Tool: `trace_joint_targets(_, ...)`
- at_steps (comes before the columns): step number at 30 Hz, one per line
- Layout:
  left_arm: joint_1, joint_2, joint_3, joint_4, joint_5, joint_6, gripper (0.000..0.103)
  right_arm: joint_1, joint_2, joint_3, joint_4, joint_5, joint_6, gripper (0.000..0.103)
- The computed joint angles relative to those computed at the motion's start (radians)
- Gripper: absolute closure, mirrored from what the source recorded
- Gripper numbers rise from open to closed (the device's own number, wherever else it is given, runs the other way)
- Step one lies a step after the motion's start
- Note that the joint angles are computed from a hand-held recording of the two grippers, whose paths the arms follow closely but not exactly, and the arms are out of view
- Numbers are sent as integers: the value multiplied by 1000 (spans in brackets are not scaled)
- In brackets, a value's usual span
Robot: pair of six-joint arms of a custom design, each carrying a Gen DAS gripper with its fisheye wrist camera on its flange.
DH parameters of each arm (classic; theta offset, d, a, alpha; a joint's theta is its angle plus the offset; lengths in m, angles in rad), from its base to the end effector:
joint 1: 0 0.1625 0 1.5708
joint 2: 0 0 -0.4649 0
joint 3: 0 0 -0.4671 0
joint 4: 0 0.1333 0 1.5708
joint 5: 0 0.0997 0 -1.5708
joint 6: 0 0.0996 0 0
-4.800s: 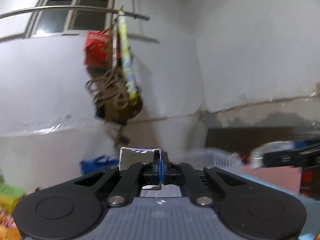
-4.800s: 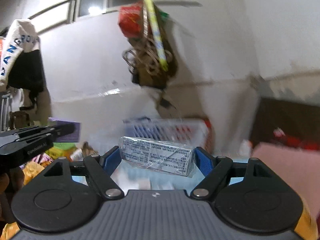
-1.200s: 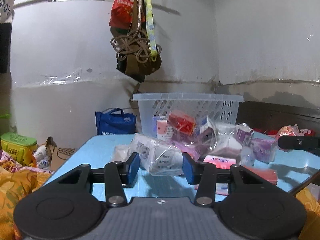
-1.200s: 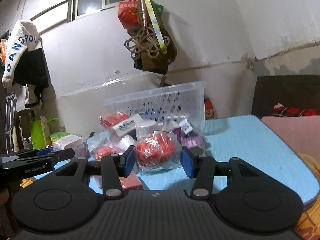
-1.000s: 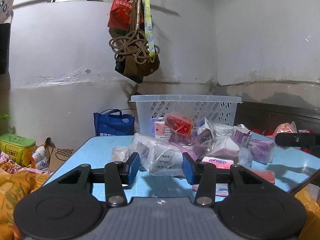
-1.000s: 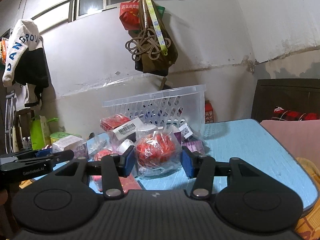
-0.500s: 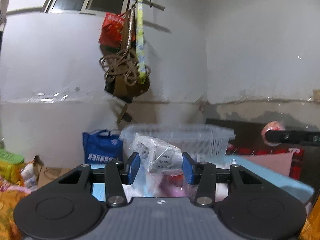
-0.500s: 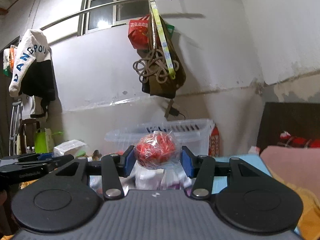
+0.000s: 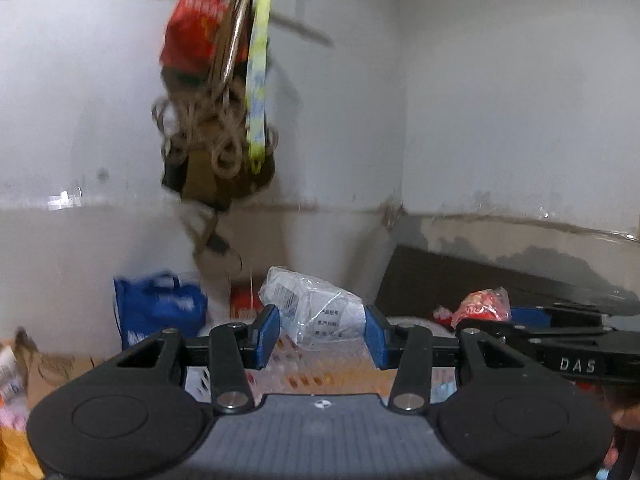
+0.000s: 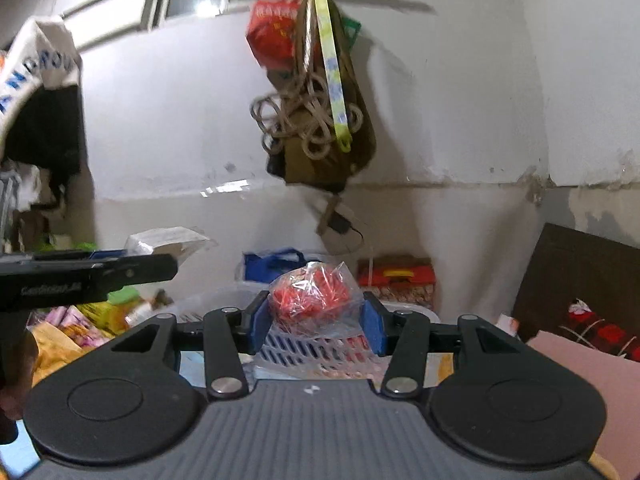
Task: Organize objects
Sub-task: 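Carry both items over the clear basket and open both tools to release them, then grasp the purple-topped carton with the right tool while the left grasps the silver pouch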
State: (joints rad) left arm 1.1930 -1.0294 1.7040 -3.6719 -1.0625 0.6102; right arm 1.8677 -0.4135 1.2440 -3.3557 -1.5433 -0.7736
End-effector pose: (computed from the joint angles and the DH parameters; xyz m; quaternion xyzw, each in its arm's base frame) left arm -0.0910 -0.7222 0.3553 0.2022 0.7224 -0.6070 0.2623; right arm 0.3874 -0.8014 0.0283 0.4585 -0.7608 0.4492 0.0966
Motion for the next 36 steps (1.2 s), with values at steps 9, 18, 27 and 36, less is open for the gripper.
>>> trace_joint_targets(9, 28, 28, -45, 57, 26, -8, 28, -11, 28, -27, 6, -22, -36, 0)
trace_joint_targets(18, 34, -126, 336, -268, 99, 10, 22, -114, -166, 397, -214, 20, 35, 0)
trace_joint_targets(27, 72, -140, 448, -303, 121, -70, 22, -120, -180, 507, -276, -69, 29, 35)
trace_joint_targets(36, 68, -120, 434, -235, 201, -108, 49, -111, -154, 455, -198, -105, 39, 62)
